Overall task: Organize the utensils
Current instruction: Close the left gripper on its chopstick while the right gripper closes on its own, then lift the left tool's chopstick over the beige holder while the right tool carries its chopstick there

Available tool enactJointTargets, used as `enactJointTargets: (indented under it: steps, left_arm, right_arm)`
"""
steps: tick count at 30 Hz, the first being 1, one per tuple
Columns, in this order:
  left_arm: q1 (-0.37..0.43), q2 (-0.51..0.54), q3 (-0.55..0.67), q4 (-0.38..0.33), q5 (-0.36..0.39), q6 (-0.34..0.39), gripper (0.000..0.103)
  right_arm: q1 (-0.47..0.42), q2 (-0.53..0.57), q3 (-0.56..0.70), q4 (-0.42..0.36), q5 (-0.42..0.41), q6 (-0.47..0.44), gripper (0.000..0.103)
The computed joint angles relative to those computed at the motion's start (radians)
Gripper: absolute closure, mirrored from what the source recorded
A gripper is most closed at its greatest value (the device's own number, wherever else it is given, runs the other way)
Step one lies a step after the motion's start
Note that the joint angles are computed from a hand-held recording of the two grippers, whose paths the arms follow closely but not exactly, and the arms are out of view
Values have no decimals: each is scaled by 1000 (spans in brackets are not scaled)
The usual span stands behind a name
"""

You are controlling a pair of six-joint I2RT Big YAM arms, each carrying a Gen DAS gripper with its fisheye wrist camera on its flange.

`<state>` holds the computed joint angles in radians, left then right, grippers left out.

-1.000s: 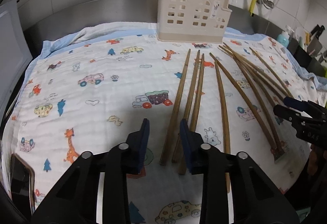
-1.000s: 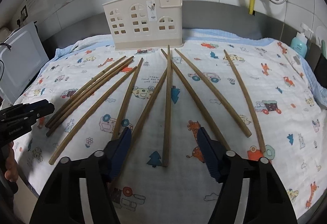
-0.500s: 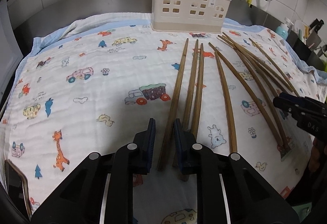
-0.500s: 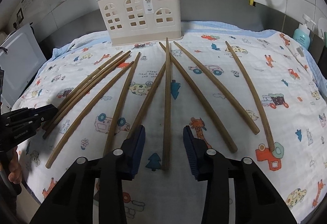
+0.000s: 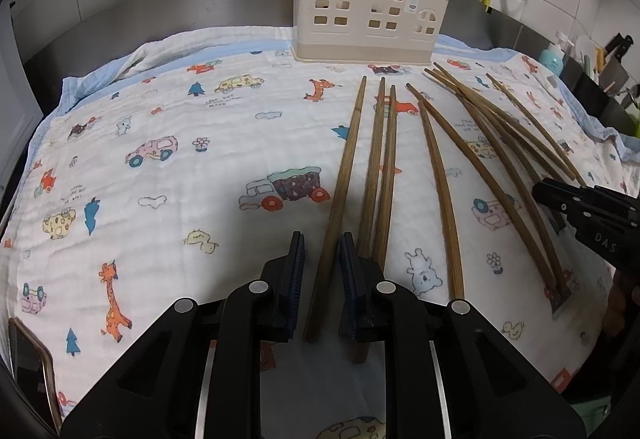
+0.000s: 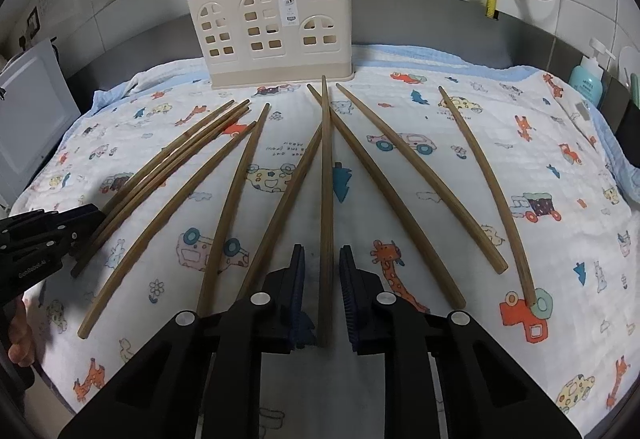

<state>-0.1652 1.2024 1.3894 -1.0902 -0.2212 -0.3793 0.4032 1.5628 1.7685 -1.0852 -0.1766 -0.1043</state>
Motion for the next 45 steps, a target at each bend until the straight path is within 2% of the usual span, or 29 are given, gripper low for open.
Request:
enactJointTargets:
  steps: [6, 9, 13, 16, 20, 30, 35, 40, 45]
  left_arm:
    - [-24, 33, 33, -35, -54, 28, 87]
    - [-19, 44, 48, -48, -52, 8, 92]
    - [-33, 58, 64, -67, -82, 10, 94]
    - [-28, 57, 71, -74, -67, -2, 97]
    - [-16, 33, 76, -49, -20, -18, 97]
    - [-43, -31, 100, 22, -11, -27, 97]
    - [-57, -44, 123, 44, -24, -5, 98]
    - [-58, -25, 174, 26, -38, 19, 98]
    - [-45, 13, 253, 5, -30, 53, 98]
  right_arm:
    - [0, -3, -7, 14, 12, -5, 96]
    - [-1, -6, -8, 17, 8, -3, 96]
    - [-4, -17, -10, 27, 6, -1, 96]
    - [-9, -32, -8, 36, -3, 1, 96]
    - [-18, -50, 7, 47, -20, 1, 96]
    - [-35, -63, 110, 56, -58, -26, 96]
    - [-46, -39, 199, 22, -111, -44, 97]
    - [-46, 21, 326, -41, -148, -81, 97]
    - [-57, 140, 561, -176, -207, -107, 97]
